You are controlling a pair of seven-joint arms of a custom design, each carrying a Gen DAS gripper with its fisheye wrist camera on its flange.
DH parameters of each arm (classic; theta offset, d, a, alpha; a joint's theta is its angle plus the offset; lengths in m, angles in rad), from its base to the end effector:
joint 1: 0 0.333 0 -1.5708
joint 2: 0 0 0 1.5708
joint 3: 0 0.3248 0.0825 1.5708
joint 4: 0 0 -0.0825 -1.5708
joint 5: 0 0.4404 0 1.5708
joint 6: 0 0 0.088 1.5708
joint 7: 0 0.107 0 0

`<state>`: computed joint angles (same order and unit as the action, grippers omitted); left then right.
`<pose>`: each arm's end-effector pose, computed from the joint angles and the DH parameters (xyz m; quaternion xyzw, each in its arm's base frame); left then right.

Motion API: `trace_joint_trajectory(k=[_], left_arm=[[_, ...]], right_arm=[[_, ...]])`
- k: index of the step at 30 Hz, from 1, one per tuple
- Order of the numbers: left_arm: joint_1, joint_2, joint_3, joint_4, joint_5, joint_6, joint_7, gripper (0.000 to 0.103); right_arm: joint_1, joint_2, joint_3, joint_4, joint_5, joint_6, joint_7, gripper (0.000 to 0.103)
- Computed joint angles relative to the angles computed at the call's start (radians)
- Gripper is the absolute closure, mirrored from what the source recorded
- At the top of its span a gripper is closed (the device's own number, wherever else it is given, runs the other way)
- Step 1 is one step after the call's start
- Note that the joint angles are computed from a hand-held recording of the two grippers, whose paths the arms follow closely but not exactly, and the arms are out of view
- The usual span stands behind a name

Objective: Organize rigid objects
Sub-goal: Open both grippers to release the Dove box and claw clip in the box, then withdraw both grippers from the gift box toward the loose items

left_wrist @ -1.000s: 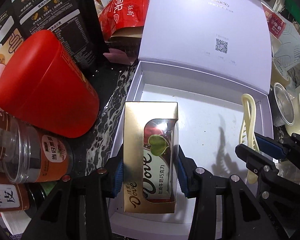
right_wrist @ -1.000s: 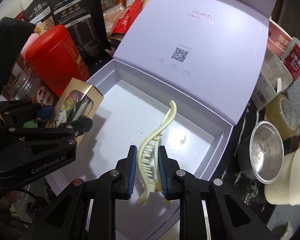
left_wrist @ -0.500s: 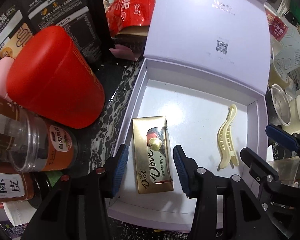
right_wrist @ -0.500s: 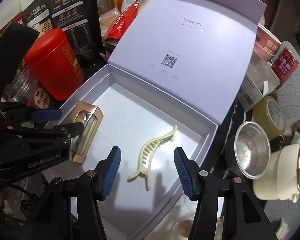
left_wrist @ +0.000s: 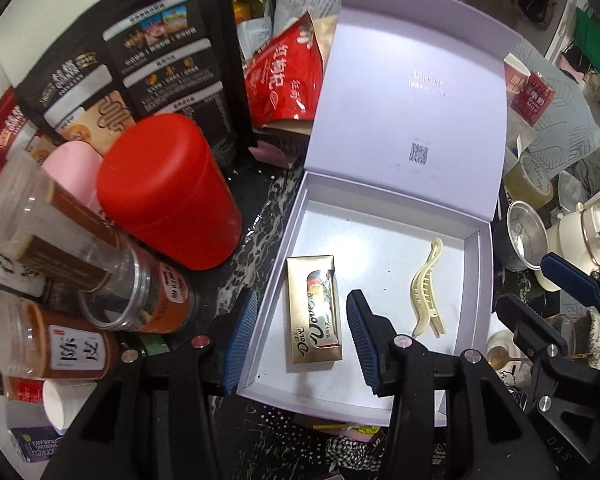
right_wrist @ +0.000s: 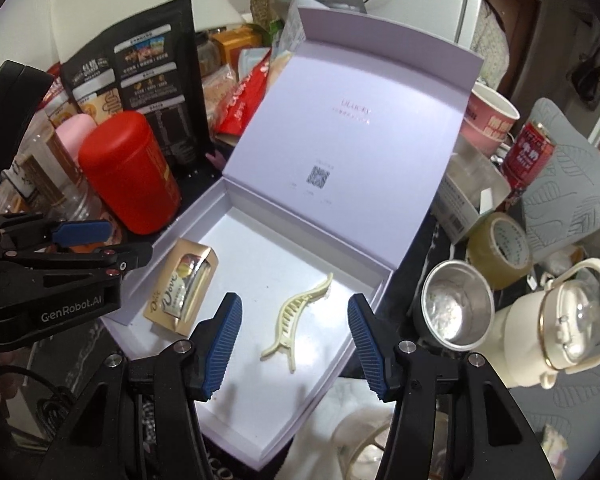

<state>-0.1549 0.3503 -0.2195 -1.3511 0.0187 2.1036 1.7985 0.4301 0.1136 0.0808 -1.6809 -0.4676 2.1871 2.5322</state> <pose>0.7151 -0.2500 0.5753 -0.4654 0.8610 -0.1715 0.1131 0.6107 0.3206 0.5678 -0.5865 0.7595 -0.2164 0.1799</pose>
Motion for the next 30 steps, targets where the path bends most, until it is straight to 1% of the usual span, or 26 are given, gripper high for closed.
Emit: trace_joint_trajectory(k=[2,6,9,15,16,17,18,19,20,26,30], left_arm=[[0.005,-0.006,0.001,-0.004,-0.004,0.011,0.004,0.057],[0.015,-0.054,0.004,-0.044,-0.006,0.051,0.014,0.057],[0.023,-0.082,0.008,-0.06,-0.016,0.052,0.009,0.057],[0.03,-0.154,0.015,-0.126,-0.024,0.054,0.011,0.056],[0.031,-0.167,0.016,-0.142,-0.024,0.057,0.009,0.055],[0.03,-0.183,0.018,-0.159,-0.022,0.058,0.005,0.044],[0.03,-0.198,0.019,-0.177,-0.023,0.061,0.003,0.027],[0.031,-0.215,0.021,-0.197,-0.025,0.067,0.001,0.02],[0.031,-0.232,0.022,-0.218,-0.03,0.074,-0.002,0.017],[0.024,-0.343,0.033,-0.343,-0.037,0.071,-0.033,0.017],[0.017,-0.428,0.043,-0.435,-0.044,0.083,-0.059,0.017]], right_arm=[[0.005,-0.003,0.002,0.009,-0.014,-0.006,0.001,0.048],[0.015,-0.015,0.01,0.02,-0.028,-0.017,0.007,0.048],[0.018,-0.023,0.016,0.022,-0.018,-0.03,0.009,0.048],[0.018,-0.066,0.034,-0.013,-0.002,-0.014,0.02,0.048],[0.018,-0.071,0.037,-0.016,-0.002,-0.016,0.022,0.048],[0.019,-0.077,0.041,-0.02,-0.004,-0.021,0.023,0.048],[0.019,-0.082,0.044,-0.025,-0.004,-0.023,0.021,0.048],[0.019,-0.089,0.048,-0.03,-0.004,-0.025,0.02,0.048],[0.019,-0.099,0.052,-0.04,-0.004,-0.029,0.018,0.048],[0.013,-0.161,0.078,-0.1,0.007,-0.035,0.014,0.047],[0.006,-0.219,0.101,-0.159,0.013,-0.021,0.014,0.046]])
